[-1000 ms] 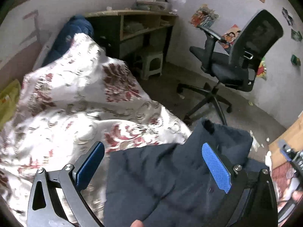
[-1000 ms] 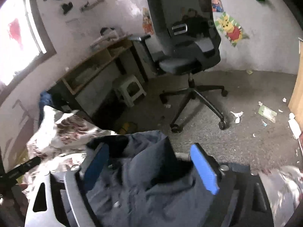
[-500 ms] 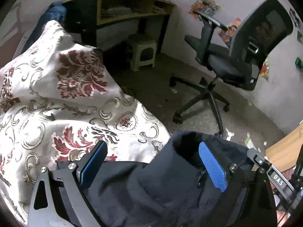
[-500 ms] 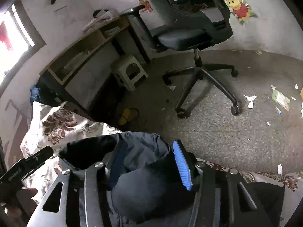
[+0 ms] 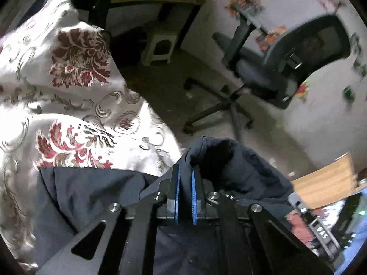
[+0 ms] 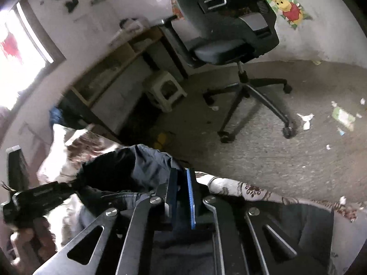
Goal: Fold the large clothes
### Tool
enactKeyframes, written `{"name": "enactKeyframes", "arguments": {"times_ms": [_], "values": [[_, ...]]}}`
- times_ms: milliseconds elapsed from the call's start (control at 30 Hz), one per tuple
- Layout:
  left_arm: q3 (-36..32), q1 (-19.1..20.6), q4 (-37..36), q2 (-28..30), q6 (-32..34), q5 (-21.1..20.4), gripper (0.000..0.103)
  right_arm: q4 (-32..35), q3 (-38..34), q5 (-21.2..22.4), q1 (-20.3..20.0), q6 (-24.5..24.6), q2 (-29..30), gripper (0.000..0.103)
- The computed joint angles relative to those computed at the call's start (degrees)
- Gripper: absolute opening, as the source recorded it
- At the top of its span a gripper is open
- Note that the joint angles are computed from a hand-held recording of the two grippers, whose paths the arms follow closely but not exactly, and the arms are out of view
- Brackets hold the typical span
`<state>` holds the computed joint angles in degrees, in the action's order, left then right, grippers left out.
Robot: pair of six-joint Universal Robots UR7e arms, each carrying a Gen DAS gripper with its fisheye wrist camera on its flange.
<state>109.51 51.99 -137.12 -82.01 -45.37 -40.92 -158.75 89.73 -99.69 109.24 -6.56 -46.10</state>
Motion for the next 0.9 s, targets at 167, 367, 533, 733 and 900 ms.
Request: {"name": "enactKeyframes", "arguments": {"times_ms": [167, 367, 533, 733, 900], "values": [[6.92, -3.66, -6.47, -7.6, 4.05, -3.37, 0.005, -2.27, 7.12, 4.12, -0.56, -1.94, -6.73, 0.006], [13.24, -10.24, -2.86, -16.96, 1.83, -5.5, 0.004, -2.93, 15.2, 5.24, 0.62, -3.67, -15.02, 0.005], [16.74, -17.02, 5.73, -24.75, -3.0, -6.34, 0.004, -4.56, 23.08, 5.11, 2.49, -6.42, -22.07, 0.005], [18.54, -24.64, 18.43, -31.73, -7.99, -6.96, 0.003, -9.42, 32.84, 3.58, 4.97, -7.05, -29.56, 0.004], [22.88, -30.9, 24.94, -36.23, -7.47, -7.34, 0.003, -11.58, 38.63, 0.53, 5.35, -6.74, -33.13, 0.002]]}}
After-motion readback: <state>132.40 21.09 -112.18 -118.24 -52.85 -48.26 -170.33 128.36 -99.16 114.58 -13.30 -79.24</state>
